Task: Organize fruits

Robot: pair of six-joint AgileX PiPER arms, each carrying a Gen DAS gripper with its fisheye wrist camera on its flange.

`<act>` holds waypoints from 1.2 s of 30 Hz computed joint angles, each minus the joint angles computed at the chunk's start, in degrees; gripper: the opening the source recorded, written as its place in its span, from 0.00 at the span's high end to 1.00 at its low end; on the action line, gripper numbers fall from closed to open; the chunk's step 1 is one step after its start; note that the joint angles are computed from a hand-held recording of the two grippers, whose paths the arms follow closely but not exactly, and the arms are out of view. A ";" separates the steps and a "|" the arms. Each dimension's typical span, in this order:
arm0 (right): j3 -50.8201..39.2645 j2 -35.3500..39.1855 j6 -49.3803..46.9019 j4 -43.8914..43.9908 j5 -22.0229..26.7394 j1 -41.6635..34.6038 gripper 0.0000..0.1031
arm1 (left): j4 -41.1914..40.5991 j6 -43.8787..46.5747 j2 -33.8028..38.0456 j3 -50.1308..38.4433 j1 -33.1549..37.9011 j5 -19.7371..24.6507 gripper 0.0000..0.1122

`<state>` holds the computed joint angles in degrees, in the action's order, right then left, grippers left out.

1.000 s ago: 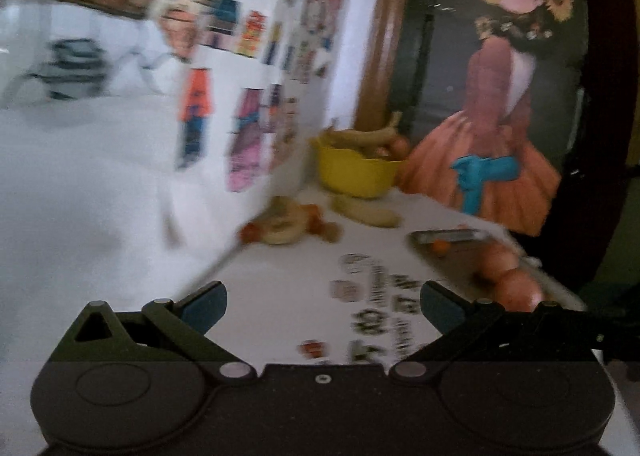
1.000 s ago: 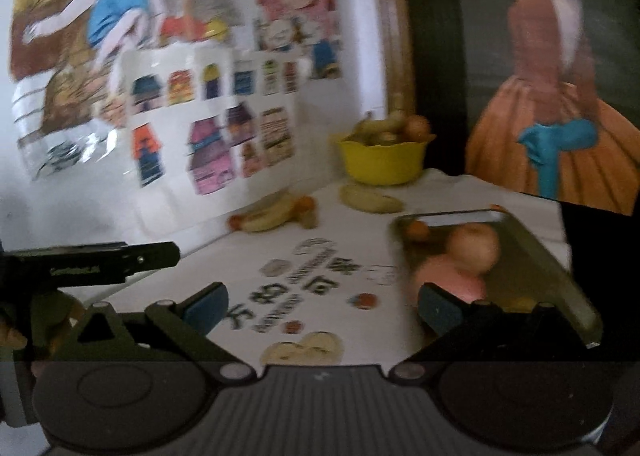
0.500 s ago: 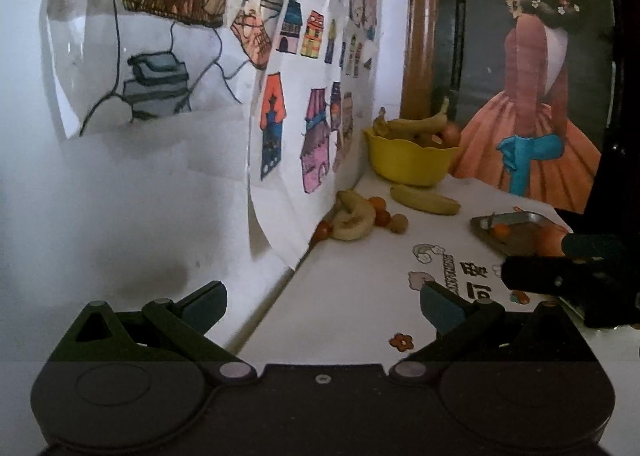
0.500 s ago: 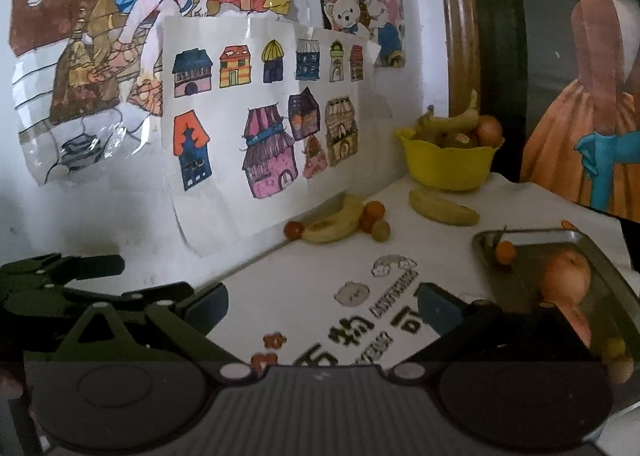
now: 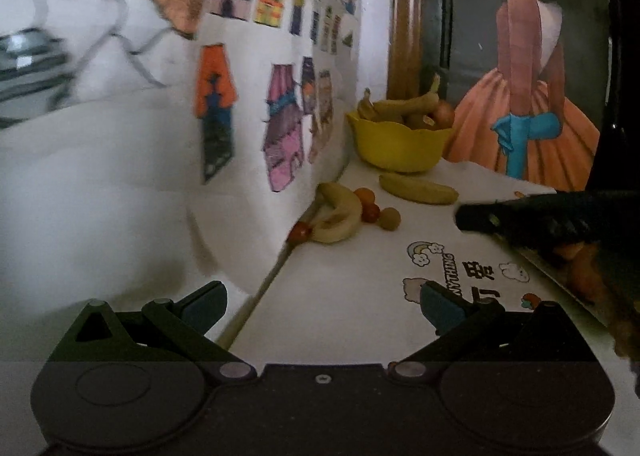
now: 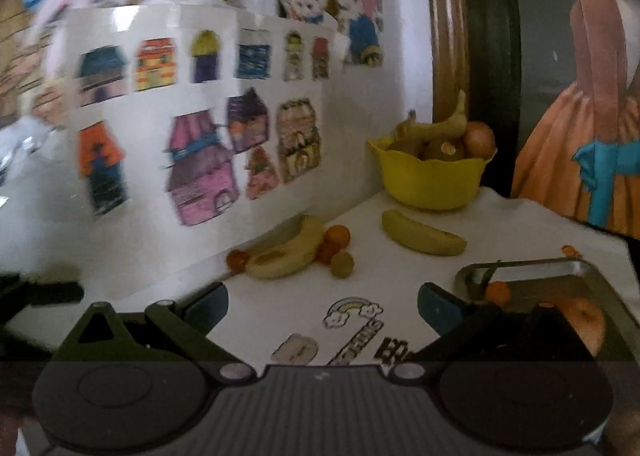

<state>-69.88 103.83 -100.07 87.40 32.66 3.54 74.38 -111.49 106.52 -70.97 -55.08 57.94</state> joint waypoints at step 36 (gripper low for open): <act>-70.91 44.80 51.46 -42.10 18.81 3.94 0.59 | -11.62 51.85 27.10 -41.13 16.35 -6.98 0.27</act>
